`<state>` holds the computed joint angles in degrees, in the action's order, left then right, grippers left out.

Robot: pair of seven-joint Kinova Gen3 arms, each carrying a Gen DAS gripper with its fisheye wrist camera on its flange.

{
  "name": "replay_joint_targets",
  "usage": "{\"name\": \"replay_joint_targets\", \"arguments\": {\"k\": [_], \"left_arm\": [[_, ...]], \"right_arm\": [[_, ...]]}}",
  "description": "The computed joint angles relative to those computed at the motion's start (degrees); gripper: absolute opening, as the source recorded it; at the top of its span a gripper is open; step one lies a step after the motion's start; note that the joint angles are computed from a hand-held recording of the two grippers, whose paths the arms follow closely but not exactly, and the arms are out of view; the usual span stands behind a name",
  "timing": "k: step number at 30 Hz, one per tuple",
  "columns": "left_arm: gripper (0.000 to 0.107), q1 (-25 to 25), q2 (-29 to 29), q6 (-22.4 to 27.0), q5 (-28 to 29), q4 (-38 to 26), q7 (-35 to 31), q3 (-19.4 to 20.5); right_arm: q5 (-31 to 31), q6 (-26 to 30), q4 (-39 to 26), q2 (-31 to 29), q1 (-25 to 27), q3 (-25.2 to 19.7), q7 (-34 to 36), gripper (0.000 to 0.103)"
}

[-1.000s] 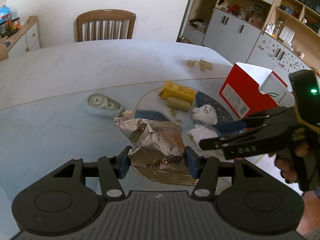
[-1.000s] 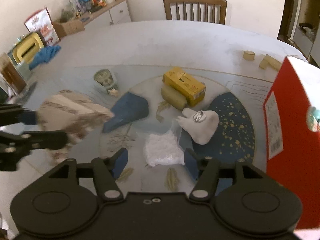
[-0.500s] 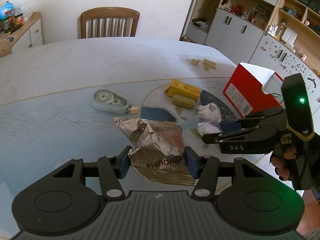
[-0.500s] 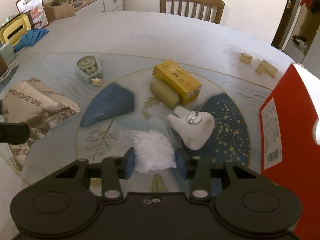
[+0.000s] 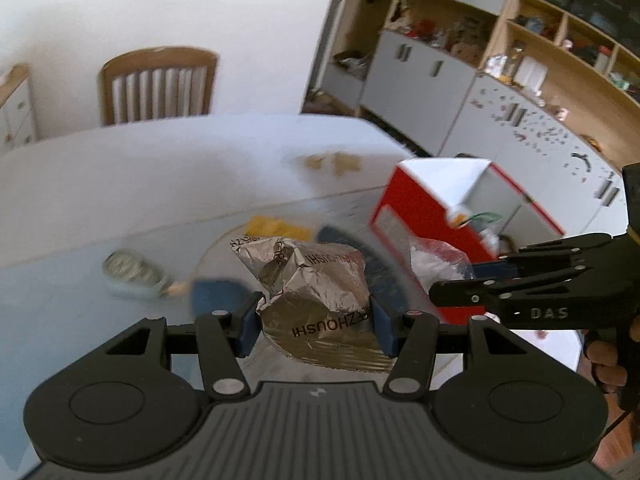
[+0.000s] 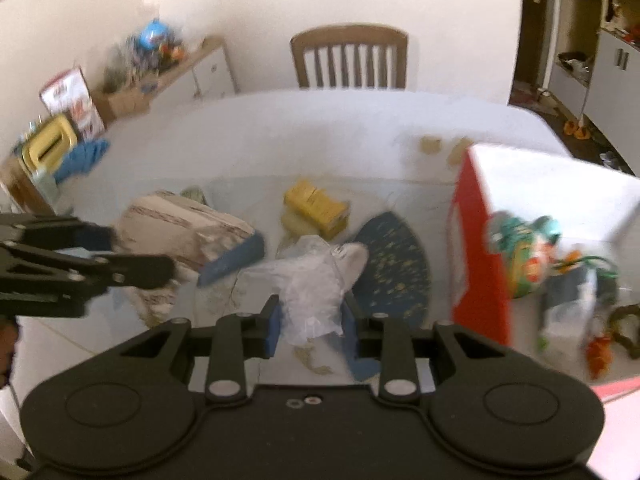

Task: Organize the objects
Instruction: 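Carry both held bags into the shoebox and open both grippers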

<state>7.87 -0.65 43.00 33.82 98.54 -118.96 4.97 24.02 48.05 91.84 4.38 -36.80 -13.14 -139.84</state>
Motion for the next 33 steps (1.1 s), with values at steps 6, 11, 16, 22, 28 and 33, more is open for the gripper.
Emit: {"name": "replay_joint_targets", "arguments": {"k": [6, 11, 16, 22, 28, 33], "left_arm": [[0.056, 3.2, 2.2, -0.8, -0.7, -4.6, 1.8, 3.0], [0.056, 6.6, 5.0, -1.9, -4.3, -8.6, 6.3, 5.4], [0.056, 11.0, 8.7, -2.8, -10.8, -13.5, 13.8, 7.3], [0.056, 16.7, 13.9, -3.1, -18.9, -20.6, 21.5, 8.1], [0.056, 22.7, 20.8, -0.2, -26.4, -31.1, 29.1, 7.2], [0.056, 27.0, 27.6, 5.4, -30.2, -41.5, 33.7, 6.0]], "right_arm": [[-0.7, 0.5, 2.4, -6.2, 3.9, 0.1, -0.1, 0.03], [-1.6, 0.4, 5.7, -10.4, 9.0, -0.2, 1.1, 0.03], [-4.1, -0.1, 9.3, -14.2, 14.5, 0.8, 4.5, 0.03], [-7.8, -1.4, 11.8, -16.4, 20.2, 3.0, 10.6, 0.03], [-12.6, -3.5, 13.4, -16.8, 24.3, 6.6, 19.3, 0.03], [-16.3, -4.4, 13.7, -15.9, 26.5, 8.6, 25.8, 0.03]]}}
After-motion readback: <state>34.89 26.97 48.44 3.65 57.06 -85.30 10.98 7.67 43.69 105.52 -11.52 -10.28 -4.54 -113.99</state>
